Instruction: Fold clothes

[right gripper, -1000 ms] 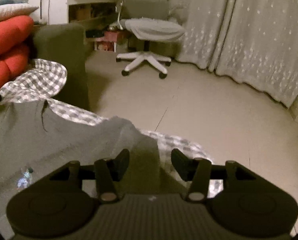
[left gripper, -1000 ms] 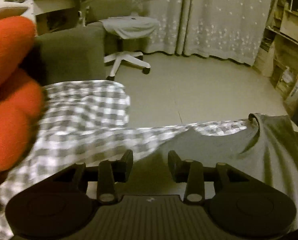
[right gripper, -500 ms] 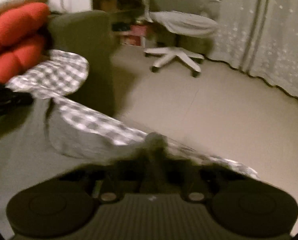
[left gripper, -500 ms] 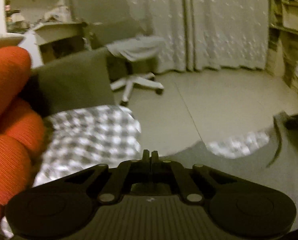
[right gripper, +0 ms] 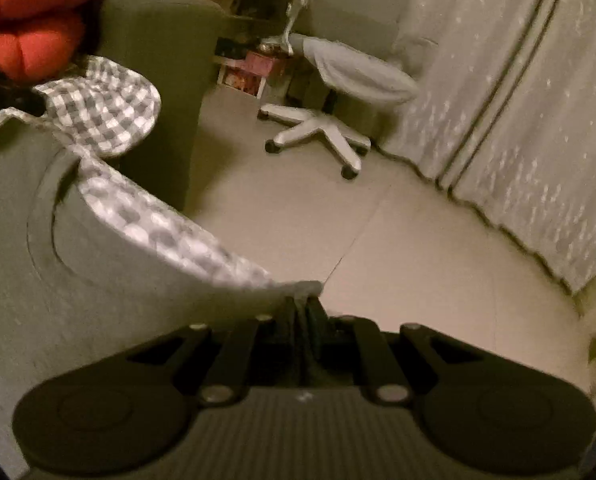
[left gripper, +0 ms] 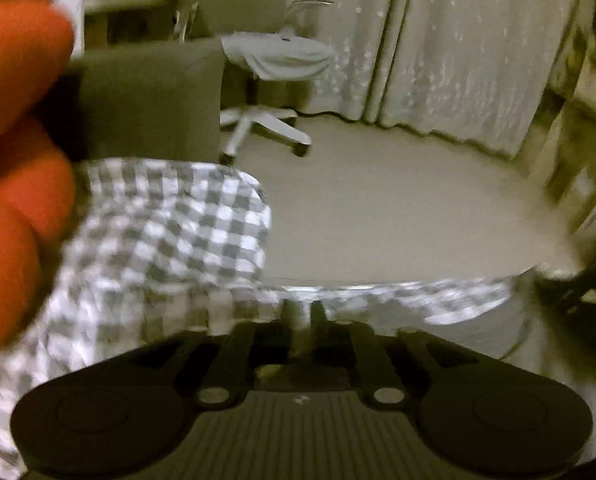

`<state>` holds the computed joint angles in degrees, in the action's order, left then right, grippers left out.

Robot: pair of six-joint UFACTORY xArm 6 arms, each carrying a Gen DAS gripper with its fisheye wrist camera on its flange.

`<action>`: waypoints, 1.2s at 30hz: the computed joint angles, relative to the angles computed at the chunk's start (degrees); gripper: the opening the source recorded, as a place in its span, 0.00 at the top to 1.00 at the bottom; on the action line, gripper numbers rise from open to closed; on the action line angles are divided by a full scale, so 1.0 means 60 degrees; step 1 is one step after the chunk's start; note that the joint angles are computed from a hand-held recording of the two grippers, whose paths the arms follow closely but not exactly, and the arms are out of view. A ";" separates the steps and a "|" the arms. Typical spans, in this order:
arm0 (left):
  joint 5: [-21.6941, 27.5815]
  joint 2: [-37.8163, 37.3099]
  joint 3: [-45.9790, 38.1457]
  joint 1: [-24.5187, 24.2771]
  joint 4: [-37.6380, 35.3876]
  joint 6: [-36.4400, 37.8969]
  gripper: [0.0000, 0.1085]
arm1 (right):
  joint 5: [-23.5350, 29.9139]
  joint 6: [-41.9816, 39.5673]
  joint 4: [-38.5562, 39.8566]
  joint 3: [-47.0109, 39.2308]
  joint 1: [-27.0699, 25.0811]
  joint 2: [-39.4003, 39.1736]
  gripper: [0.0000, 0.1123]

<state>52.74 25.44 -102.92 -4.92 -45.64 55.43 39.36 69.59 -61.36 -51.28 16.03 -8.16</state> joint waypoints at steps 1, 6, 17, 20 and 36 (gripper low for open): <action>0.0336 0.0072 -0.0197 0.0117 -0.0131 -0.0059 0.64 | -0.0299 0.0141 0.0166 0.0148 -0.0132 -0.0166 0.89; 0.0468 -0.0262 0.0402 0.0034 -0.0256 0.1037 0.45 | -0.1463 0.0232 0.0814 0.0604 -0.0669 -0.0840 0.64; -0.3163 -0.1725 0.2645 -0.0744 -0.1074 0.2595 0.96 | -0.0747 0.0330 0.0167 0.0389 -0.0085 -0.0690 0.93; -0.3997 -0.1580 0.2343 -0.0997 -0.1082 0.2550 0.96 | -0.0119 0.1204 -0.0928 0.0212 0.0249 -0.0875 0.93; -0.1897 -0.0461 0.0211 0.0273 -0.0175 -0.0134 0.68 | 0.2467 0.1228 -0.0767 -0.1308 0.1086 0.0817 0.51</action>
<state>41.36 22.67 -101.65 -3.28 -46.69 54.63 54.16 76.95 -65.96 -59.13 22.54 -3.26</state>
